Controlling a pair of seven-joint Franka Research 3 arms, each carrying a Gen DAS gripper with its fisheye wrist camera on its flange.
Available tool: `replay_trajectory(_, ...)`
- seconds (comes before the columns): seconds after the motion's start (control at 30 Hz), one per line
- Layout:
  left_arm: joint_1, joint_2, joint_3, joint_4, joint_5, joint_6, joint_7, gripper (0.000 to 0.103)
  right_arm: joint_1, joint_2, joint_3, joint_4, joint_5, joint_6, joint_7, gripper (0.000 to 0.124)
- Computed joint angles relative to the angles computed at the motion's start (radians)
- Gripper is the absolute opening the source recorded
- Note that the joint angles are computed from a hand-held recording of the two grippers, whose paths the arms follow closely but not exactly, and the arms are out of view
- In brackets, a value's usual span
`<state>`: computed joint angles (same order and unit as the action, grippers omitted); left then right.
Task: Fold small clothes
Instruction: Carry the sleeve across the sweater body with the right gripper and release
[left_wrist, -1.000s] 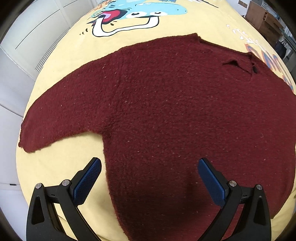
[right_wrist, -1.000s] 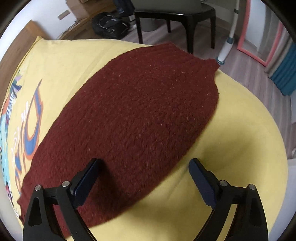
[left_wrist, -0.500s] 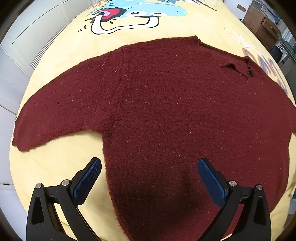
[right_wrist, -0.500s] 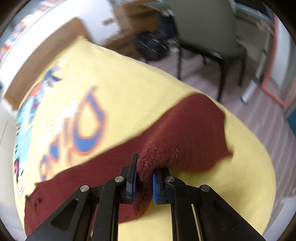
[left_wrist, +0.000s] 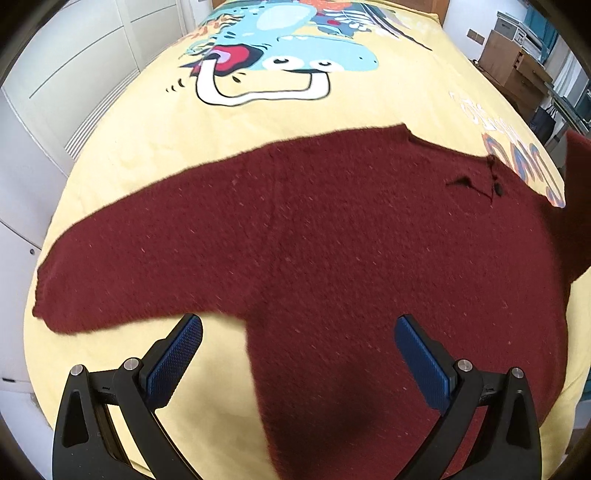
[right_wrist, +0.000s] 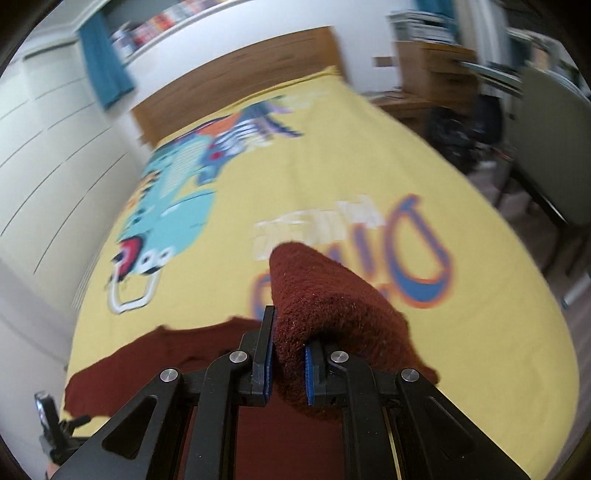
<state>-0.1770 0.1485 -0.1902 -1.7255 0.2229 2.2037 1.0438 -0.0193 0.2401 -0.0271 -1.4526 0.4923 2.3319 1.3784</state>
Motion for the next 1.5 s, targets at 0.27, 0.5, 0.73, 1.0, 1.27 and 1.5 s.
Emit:
replay_trajectory(0.27,0.031,-0.006,0.012,-0.01,-0.052,0.005,0.008,0.102,0.102,0.067,0.064,0.042,-0.025,-0.061,0.008,0.012)
replay_trajectory(0.5,0.034,0.006,0.006,0.008,-0.074,-0.059,0.069,0.102,0.168,0.061,0.079,-0.106,-0.054,-0.101,0.003,0.013)
replay_trajectory(0.73,0.031,0.001,0.007,-0.003,-0.079,-0.059,0.071,0.102,0.207,0.046,0.079,-0.203,-0.078,-0.101,0.007,0.015)
replay_trajectory(1.0,0.03,-0.007,0.005,-0.007,-0.073,-0.054,0.086,0.102,0.214,0.057,0.071,-0.203,-0.104,-0.112,0.026,0.019)
replay_trajectory(1.27,0.007,-0.001,-0.003,0.0,-0.015,-0.043,0.087,0.102,0.242,0.038,0.049,-0.194,-0.246,-0.136,0.089,0.079)
replay_trajectory(1.5,-0.012,0.029,-0.011,0.05,-0.007,-0.052,0.103,0.102,0.199,-0.055,0.024,-0.281,-0.299,-0.154,0.033,0.086)
